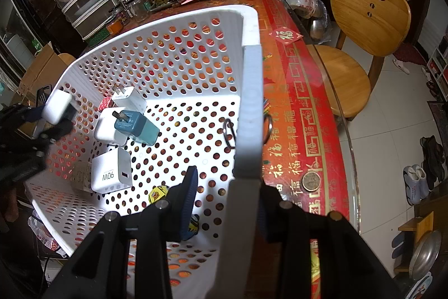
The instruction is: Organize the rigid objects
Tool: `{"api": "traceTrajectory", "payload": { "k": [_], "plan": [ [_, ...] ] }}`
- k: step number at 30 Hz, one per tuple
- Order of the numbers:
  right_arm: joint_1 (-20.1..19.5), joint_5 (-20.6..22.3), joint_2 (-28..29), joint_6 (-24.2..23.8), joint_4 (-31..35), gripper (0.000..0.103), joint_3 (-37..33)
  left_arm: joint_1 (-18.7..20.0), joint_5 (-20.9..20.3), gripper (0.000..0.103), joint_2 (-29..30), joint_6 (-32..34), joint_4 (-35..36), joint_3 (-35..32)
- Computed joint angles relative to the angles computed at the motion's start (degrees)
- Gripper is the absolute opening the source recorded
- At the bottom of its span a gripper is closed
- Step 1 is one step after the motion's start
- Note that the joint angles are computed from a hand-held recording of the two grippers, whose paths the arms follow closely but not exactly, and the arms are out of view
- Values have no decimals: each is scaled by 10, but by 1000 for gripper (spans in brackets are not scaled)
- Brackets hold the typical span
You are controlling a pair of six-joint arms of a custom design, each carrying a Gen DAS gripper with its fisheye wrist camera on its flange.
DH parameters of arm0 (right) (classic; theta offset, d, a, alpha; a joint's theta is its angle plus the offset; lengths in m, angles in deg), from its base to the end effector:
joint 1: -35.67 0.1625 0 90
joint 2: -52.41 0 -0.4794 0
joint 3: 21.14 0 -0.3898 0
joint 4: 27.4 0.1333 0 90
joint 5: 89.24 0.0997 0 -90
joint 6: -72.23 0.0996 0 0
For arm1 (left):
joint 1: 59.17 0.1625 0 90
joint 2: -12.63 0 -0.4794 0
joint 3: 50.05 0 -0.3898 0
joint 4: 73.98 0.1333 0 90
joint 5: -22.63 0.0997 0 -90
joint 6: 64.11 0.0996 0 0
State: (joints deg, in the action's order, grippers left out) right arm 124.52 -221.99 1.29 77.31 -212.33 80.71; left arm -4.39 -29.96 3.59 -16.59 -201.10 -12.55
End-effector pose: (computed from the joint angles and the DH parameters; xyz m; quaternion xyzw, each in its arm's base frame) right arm 0.0522 -0.6713 0.2510 -0.1838 -0.8541 0.3617 0.3255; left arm -0.3761 -0.8688 -0.0111 0.6061 0.7248 -0.0368 0.3256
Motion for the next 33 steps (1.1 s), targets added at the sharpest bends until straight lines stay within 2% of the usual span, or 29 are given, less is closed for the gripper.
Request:
{"api": "traceTrajectory", "payload": {
  "k": [7, 11, 13, 15, 17, 19, 23, 33],
  "plan": [
    [0, 1, 0, -1, 0, 38, -1, -5, 24, 43, 16, 16, -7, 1],
    [0, 1, 0, -2, 0, 38, -1, -4, 22, 43, 23, 10, 7, -14],
    [0, 1, 1, -1, 0, 38, -1, -3, 9, 43, 23, 0, 22, -22],
    [0, 1, 0, -1, 0, 38, -1, -2, 1, 54, 15, 2, 10, -11],
    [0, 1, 0, -1, 0, 38, -1, -2, -11, 89, -2, 14, -43, 19],
    [0, 1, 1, -1, 0, 38, -1, -2, -34, 102, -22, 39, -110, 58],
    [0, 0, 1, -1, 0, 38, -1, 0, -75, 102, -52, 37, -139, 94],
    [1, -3, 1, 0, 4, 38, -3, 10, -108, 102, -87, -3, -198, 148]
  ]
}}
